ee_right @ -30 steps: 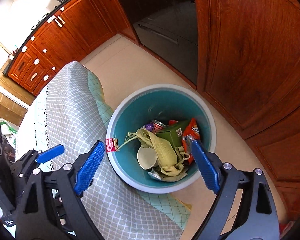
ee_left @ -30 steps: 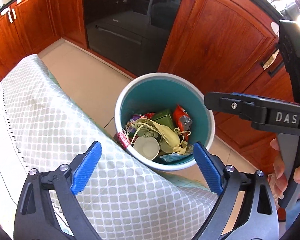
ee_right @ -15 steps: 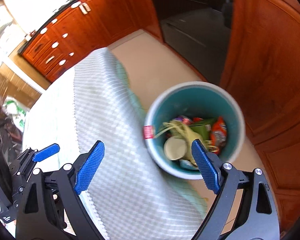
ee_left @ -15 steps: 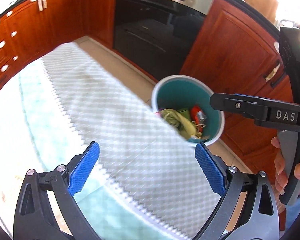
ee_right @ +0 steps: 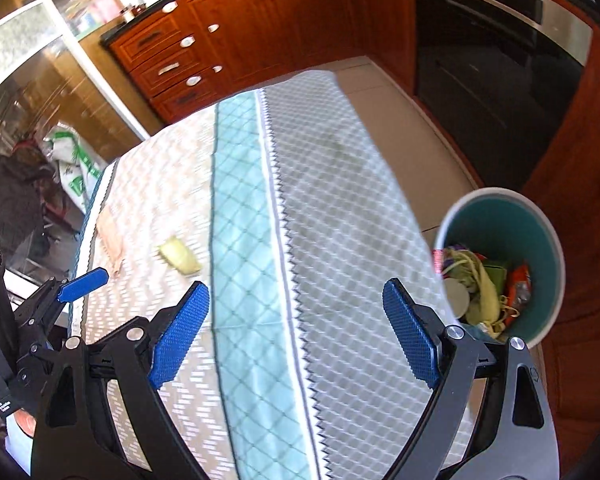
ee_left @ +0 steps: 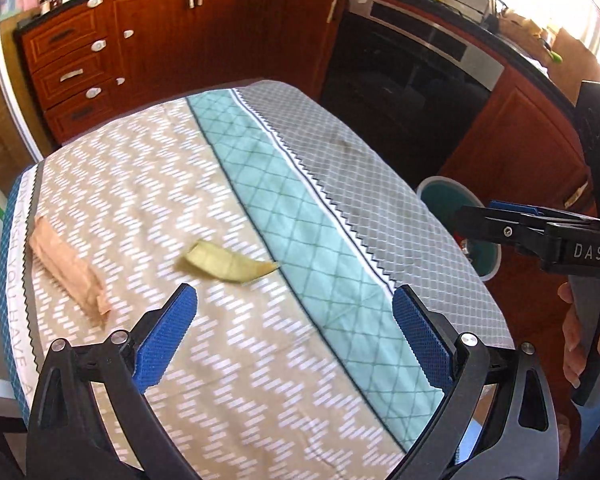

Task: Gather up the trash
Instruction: 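Move both tools back over the table toward the paper strip and peel, then grasp the brown paper strip with the left tool while the right tool grasps the yellow peel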

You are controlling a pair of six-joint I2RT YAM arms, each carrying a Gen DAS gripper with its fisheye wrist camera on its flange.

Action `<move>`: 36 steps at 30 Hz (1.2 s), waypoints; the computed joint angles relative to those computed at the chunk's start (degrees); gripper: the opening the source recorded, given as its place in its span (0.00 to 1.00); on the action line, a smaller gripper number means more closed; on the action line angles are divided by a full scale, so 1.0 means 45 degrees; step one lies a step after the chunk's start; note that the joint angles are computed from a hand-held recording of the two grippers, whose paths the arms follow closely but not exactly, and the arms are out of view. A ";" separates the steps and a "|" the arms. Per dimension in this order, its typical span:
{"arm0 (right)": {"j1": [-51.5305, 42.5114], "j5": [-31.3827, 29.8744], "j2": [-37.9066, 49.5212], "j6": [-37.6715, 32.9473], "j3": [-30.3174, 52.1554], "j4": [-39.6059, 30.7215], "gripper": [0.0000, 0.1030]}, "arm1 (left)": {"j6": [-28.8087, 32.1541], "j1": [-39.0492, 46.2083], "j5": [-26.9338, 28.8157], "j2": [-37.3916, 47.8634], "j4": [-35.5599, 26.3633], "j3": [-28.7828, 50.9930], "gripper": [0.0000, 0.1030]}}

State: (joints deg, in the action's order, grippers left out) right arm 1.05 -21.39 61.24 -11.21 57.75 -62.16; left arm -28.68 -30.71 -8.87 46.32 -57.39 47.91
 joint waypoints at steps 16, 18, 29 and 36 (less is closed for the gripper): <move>0.7709 0.3353 0.2043 0.4349 -0.1627 0.4130 0.80 | 1.1485 1.5915 0.6940 -0.1294 -0.1839 -0.1894 0.96; 0.8311 0.3684 0.2822 0.4520 -0.1422 0.4586 0.78 | 1.2087 1.6780 0.7268 -0.0632 -0.1541 -0.1921 0.96; 1.0212 0.5521 0.5785 0.4712 -0.0394 0.6210 0.60 | 1.2914 1.8571 0.7765 0.2499 0.0003 -0.1395 0.96; 1.0076 0.5599 0.5747 0.4428 -0.0639 0.6771 0.44 | 1.2465 1.8044 0.7560 0.3286 0.0761 -0.1301 0.96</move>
State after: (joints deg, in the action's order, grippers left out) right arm 46.39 3.81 87.10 8.72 54.87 -31.68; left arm 27.41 50.49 25.15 61.11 -53.96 42.06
